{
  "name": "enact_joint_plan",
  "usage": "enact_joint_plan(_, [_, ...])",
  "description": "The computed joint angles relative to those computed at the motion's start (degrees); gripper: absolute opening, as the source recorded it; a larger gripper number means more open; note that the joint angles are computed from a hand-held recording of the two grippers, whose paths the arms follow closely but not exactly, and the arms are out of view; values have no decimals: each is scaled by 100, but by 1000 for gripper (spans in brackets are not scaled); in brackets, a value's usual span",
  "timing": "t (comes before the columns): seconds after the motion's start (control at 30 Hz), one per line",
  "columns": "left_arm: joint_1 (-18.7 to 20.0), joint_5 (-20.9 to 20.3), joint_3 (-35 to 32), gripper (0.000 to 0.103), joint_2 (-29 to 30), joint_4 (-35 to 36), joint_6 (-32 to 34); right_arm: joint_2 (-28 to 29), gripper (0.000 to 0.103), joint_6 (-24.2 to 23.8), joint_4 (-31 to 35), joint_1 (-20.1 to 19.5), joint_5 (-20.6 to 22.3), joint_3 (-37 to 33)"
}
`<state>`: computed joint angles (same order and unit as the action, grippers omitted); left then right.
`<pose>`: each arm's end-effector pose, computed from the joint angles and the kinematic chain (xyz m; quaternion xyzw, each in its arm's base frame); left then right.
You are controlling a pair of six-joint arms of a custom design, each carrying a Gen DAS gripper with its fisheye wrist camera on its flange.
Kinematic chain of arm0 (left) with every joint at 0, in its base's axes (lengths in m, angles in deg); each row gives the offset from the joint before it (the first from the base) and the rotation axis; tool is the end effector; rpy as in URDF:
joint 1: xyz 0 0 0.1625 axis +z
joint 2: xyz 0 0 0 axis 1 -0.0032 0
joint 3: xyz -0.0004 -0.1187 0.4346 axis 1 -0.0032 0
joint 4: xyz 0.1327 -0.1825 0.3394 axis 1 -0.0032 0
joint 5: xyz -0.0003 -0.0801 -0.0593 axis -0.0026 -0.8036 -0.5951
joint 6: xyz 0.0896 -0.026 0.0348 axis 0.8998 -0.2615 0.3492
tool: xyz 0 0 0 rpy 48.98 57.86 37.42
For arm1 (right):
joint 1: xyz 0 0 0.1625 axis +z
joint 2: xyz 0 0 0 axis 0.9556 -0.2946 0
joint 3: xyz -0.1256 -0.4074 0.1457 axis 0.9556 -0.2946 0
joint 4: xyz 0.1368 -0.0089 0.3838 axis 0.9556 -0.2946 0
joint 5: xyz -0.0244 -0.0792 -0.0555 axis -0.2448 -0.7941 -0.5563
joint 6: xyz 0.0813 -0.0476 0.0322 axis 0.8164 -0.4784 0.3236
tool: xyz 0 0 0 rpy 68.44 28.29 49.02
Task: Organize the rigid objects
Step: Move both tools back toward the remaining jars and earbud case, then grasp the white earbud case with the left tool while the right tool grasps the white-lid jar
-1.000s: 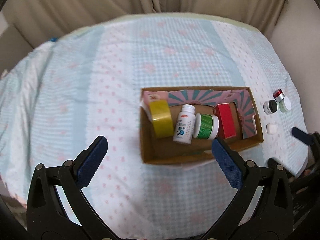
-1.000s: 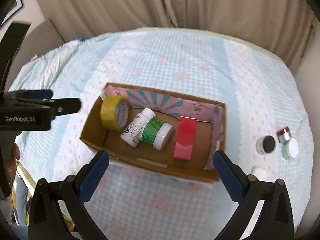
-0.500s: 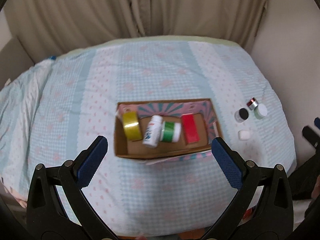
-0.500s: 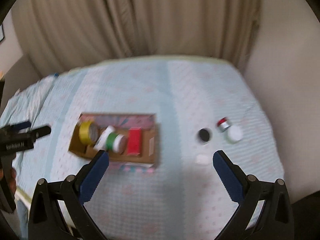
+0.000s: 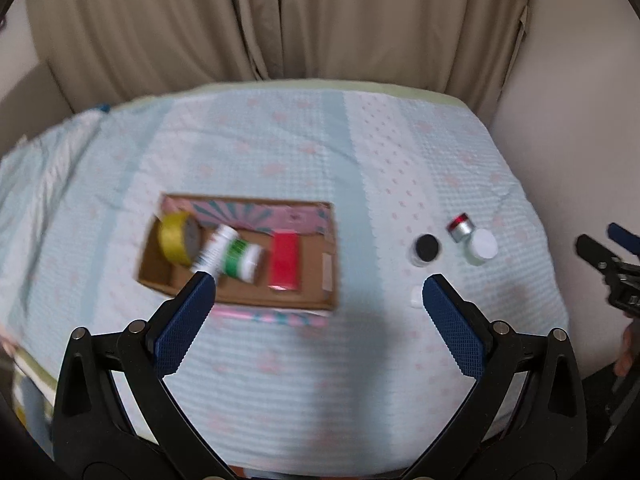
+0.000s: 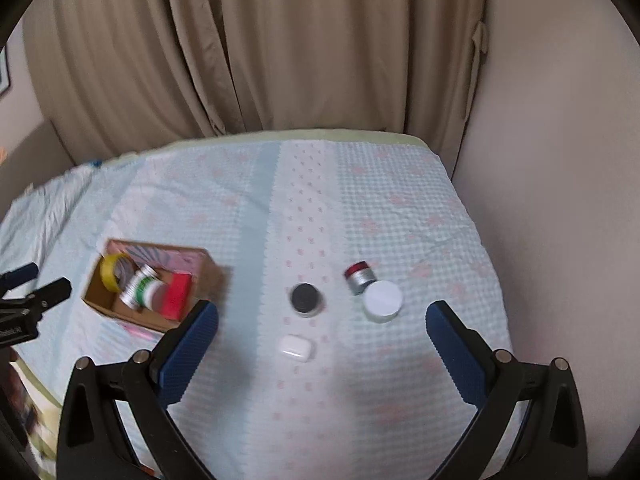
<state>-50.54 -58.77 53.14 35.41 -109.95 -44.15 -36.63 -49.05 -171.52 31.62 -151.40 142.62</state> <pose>-0.4623 -0.6581 0.1962 0.0057 0.8735 -0.3177 0.3689 0.2589 -0.7167 0.4448 0.2229 -0.8850 0.2276 0.3395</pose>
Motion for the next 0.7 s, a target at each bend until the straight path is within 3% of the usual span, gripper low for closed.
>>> enact_joint_plan(0.2, [65, -150, -314, 103, 721, -544, 180, 103, 103, -555, -9, -448, 317, -221])
enact_joint_plan(0.57, [534, -297, -679, 103, 2237, -2639, 1658, 562, 103, -1300, -631, -1242, 614, -161])
enact_joint_plan(0.7, [733, -295, -1115, 103, 2750, -2813, 1939, 685, 103, -1729, -914, -1504, 811, -34])
